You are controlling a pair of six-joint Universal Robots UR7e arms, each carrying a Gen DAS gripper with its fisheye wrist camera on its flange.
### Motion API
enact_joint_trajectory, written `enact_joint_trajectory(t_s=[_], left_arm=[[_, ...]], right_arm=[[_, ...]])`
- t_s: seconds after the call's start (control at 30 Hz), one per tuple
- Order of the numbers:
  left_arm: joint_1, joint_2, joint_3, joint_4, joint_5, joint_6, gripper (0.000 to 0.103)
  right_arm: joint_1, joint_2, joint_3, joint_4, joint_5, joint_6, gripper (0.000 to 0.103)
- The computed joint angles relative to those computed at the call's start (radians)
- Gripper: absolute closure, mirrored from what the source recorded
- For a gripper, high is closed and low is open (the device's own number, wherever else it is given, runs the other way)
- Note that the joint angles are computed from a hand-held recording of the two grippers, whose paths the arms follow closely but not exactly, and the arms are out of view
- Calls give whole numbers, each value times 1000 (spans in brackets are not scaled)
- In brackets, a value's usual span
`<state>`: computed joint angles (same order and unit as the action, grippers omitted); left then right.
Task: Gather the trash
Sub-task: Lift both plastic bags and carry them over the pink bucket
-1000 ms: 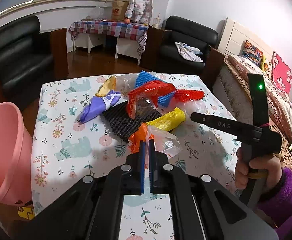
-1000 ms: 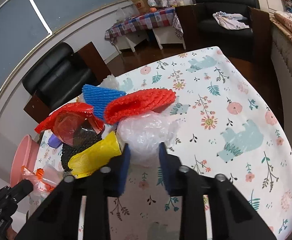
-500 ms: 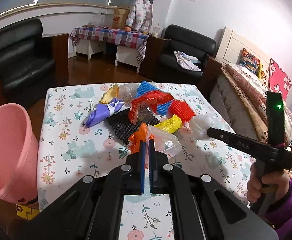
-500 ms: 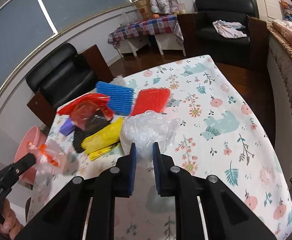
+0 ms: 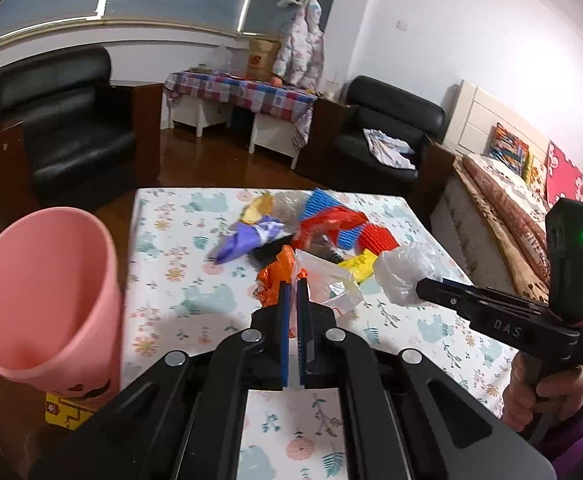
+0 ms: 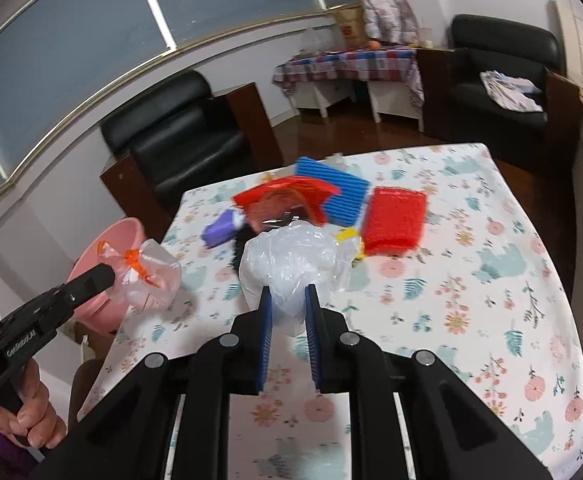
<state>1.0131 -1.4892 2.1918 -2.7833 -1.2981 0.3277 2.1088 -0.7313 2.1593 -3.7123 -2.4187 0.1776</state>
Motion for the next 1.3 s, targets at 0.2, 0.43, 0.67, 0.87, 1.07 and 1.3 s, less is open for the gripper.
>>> enact_joint_trajectory(t_s=[0.2,0.43,0.67,0.87,1.07,1.3], left_arm=[[25,-27,-16,-16,16,-9,101],[48,-52,-30,-73,50,34,100],[102,-63,-64,-98,66,34,101],[142,-64,-89,-117,86,34,101],[169,-62,-105,-132,125,43,101],[188,-50,-115,-173,201,82,101]], right_arm=[[22,23,-70,61,27,-44,88],[33,58,-173,152,80,-84,88],[51,108,-291,255,117,-137,88],[65,160,-390,337,141,-176,88],[62,206,-474,399,186,-197,88],[56,265,-578,473,233,-236,88]])
